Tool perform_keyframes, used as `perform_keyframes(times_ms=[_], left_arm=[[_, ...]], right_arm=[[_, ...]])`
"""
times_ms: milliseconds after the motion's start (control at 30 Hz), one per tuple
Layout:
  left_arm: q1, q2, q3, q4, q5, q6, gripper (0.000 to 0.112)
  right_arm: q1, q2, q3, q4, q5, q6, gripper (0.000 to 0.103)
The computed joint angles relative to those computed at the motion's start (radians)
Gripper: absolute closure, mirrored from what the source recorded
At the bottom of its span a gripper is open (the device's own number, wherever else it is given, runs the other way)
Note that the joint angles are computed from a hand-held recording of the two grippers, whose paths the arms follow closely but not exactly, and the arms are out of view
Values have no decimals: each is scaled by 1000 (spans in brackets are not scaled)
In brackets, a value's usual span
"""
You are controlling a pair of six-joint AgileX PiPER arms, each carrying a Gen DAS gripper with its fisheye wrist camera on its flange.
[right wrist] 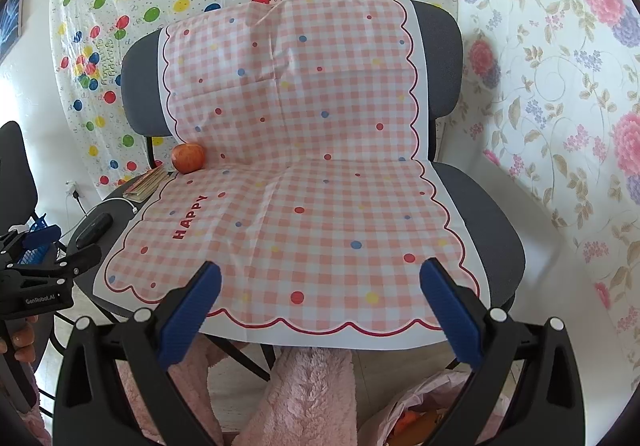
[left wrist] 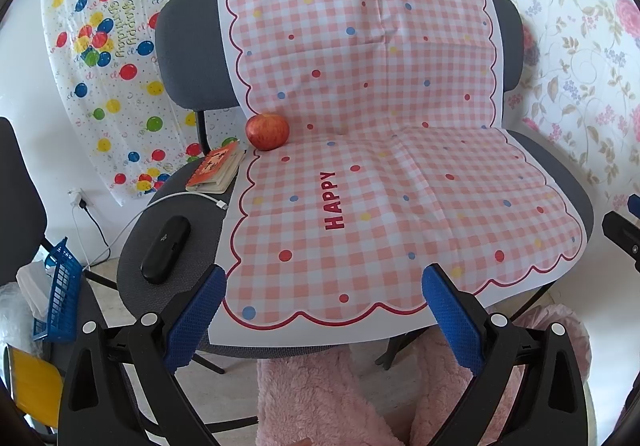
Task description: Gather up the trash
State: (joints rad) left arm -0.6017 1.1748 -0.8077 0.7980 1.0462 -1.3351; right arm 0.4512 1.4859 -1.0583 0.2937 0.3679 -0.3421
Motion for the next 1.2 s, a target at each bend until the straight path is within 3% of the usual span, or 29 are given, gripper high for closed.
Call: perform_keyframes(times_ms=[1200], left_arm=[[-23,-1,27,15,-10,-42,15]], right_arm=[[-22,-1,12,40,-7,-46,6]])
